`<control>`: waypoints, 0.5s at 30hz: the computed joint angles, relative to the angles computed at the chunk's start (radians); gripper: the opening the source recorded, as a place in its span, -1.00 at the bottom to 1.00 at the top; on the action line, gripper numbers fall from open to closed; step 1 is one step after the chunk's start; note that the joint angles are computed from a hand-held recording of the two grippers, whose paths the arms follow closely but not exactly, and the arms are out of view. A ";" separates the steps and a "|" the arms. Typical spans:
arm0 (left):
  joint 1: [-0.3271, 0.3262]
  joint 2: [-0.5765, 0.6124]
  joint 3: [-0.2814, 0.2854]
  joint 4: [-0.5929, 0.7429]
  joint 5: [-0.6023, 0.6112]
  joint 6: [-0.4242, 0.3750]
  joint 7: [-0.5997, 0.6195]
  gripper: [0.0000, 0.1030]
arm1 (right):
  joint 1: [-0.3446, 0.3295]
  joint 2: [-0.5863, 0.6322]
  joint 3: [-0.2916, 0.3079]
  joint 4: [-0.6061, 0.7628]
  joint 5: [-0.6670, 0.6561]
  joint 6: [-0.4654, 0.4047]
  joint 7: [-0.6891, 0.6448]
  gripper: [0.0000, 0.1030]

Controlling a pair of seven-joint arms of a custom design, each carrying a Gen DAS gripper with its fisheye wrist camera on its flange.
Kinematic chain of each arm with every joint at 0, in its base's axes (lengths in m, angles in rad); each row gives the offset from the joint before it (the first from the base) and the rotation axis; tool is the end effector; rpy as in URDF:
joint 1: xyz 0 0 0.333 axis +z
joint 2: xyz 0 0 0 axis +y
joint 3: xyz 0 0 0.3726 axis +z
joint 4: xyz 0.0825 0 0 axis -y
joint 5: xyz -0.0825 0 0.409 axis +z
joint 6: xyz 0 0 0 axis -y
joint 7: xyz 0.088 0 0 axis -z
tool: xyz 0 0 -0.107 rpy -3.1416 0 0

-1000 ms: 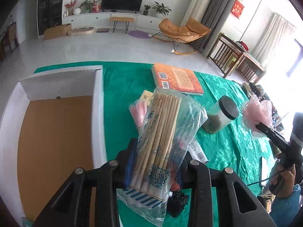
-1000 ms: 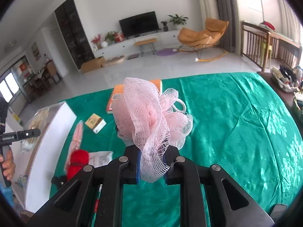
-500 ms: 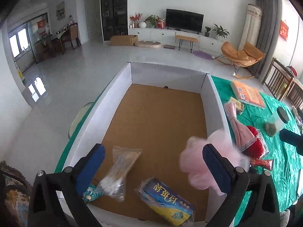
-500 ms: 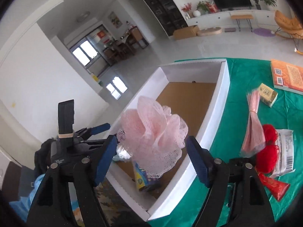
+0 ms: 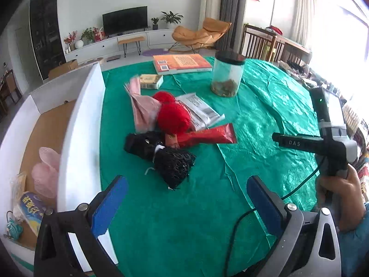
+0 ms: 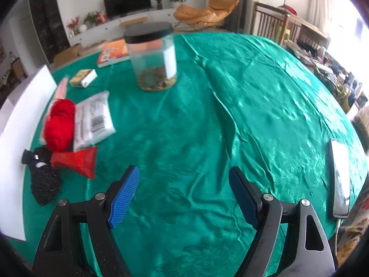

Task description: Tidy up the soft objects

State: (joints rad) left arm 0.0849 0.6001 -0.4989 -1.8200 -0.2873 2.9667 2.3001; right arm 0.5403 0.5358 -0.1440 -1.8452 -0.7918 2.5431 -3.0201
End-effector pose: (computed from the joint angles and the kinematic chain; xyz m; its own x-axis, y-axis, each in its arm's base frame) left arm 0.7051 -0.2266 0.3321 -0.6636 -0.7471 0.0396 -0.5953 0.4953 -0.6327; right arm 0.6424 0.2895 0.2806 -0.5886 -0.8082 -0.0188 -0.6718 0.5019 -0.5448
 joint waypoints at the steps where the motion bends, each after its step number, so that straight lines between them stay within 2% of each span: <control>1: -0.080 0.015 0.081 0.015 0.035 0.014 -0.050 0.98 | -0.011 -0.008 0.002 -0.031 0.018 0.011 0.013 0.60; 4: -0.227 0.067 0.245 0.055 0.122 0.056 -0.176 0.98 | 0.004 -0.012 -0.025 -0.068 0.002 0.014 0.085 0.60; 5: -0.253 0.086 0.279 0.075 0.140 0.051 -0.209 0.98 | 0.011 -0.012 -0.031 -0.072 -0.009 0.001 0.110 0.60; 11: -0.267 0.185 0.303 0.203 0.199 -0.013 -0.329 0.98 | 0.006 0.004 -0.024 -0.056 -0.048 -0.022 0.150 0.61; 15: -0.255 0.229 0.288 0.272 0.226 -0.040 -0.389 0.99 | 0.007 0.013 -0.019 -0.046 -0.062 -0.040 0.164 0.70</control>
